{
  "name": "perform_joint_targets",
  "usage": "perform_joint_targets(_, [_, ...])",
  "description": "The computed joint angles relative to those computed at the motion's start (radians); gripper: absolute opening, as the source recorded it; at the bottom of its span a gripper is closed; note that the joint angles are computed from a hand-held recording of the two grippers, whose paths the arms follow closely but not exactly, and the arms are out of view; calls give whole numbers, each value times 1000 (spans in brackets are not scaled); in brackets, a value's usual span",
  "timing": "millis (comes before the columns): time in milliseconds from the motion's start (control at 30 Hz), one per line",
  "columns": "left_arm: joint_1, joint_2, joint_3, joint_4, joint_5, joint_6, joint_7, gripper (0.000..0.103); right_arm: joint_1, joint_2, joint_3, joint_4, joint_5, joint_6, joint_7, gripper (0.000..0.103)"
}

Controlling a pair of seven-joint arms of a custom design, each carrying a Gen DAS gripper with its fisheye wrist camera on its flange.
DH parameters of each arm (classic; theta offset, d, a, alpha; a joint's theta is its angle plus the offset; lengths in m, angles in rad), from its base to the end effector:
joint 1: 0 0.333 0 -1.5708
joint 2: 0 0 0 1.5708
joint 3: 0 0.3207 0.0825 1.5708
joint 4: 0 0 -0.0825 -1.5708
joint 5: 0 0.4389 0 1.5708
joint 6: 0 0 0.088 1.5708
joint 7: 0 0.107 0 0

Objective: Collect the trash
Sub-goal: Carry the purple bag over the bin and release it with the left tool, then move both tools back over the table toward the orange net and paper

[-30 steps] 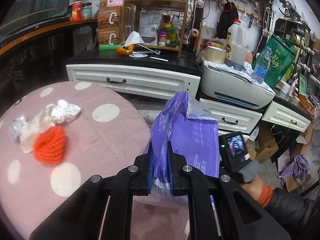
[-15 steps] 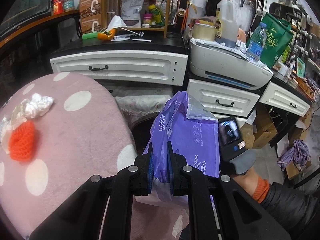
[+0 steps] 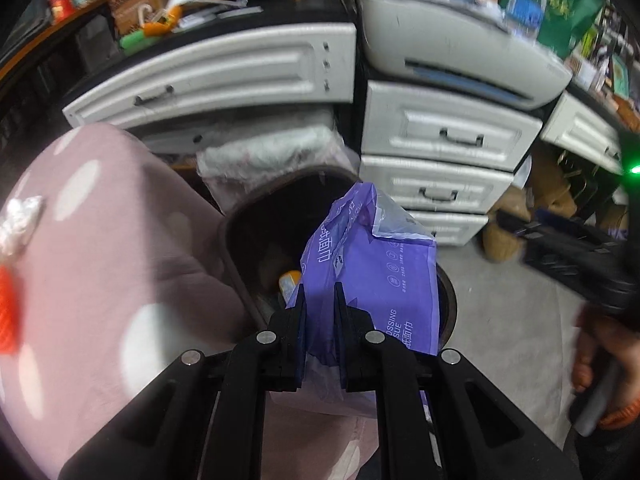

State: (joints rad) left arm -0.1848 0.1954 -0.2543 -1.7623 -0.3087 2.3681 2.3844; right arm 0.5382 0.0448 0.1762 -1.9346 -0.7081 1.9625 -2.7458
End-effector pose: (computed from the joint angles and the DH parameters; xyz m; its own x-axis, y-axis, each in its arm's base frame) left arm 0.6397 -0.2926 0.4842 -0.8674 -0.4962 -0.0377 -0.4176 0.7669 -0.4873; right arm 0.5004 0.3763 0.4570 -0.7893 -0.5985 -0.1370 -0.4240 0.6928 -0.5833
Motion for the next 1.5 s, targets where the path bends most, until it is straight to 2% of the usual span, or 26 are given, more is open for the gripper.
perform_joint_targets(133, [-42, 30, 8, -2, 134, 21, -78, 12, 16, -26, 18, -11, -17, -37, 26, 73])
perform_joint_targets(267, [-78, 95, 20, 50, 265, -20, -183, 12, 29, -39, 33, -14, -33, -60, 53, 73])
perform_joint_targets(400, [-102, 129, 29, 60, 361, 17, -258, 13, 30, -50, 38, -29, -43, -52, 87, 73])
perform_joint_targets(500, [-101, 151, 26, 74, 386, 22, -272, 27, 26, -51, 38, -37, -43, -37, 101, 73])
perform_joint_targets(567, [-101, 156, 24, 73, 403, 35, -264, 65, 26, -49, 38, -39, -43, -30, 109, 73])
perform_joint_targets(633, [-97, 149, 21, 56, 408, 84, -257, 69, 26, -47, 39, -41, -42, -26, 115, 73])
perform_joint_targets(733, [-75, 145, 2, 58, 353, 96, -235, 81, 28, -45, 39, -42, -39, -33, 127, 76])
perform_joint_targets(833, [-48, 137, -22, 59, 267, 88, -186, 81, 31, -49, 41, -44, -44, -49, 146, 78])
perform_joint_targets(1000, [-17, 92, -48, 19, 132, 135, -94, 82, 36, -54, 47, -39, -54, -92, 163, 81])
perform_joint_targets(1167, [32, -5, -72, -35, -81, 129, 109, 90, 39, -39, 47, -13, -58, -113, 142, 84])
perform_joint_targets(1333, [53, -77, -32, -59, -276, 89, 290, 96, 48, -11, 41, 27, -66, -119, 92, 84])
perform_joint_targets(1500, [67, -96, 19, -59, -360, 98, 362, 97, 64, 29, 32, 88, -84, -133, 27, 86])
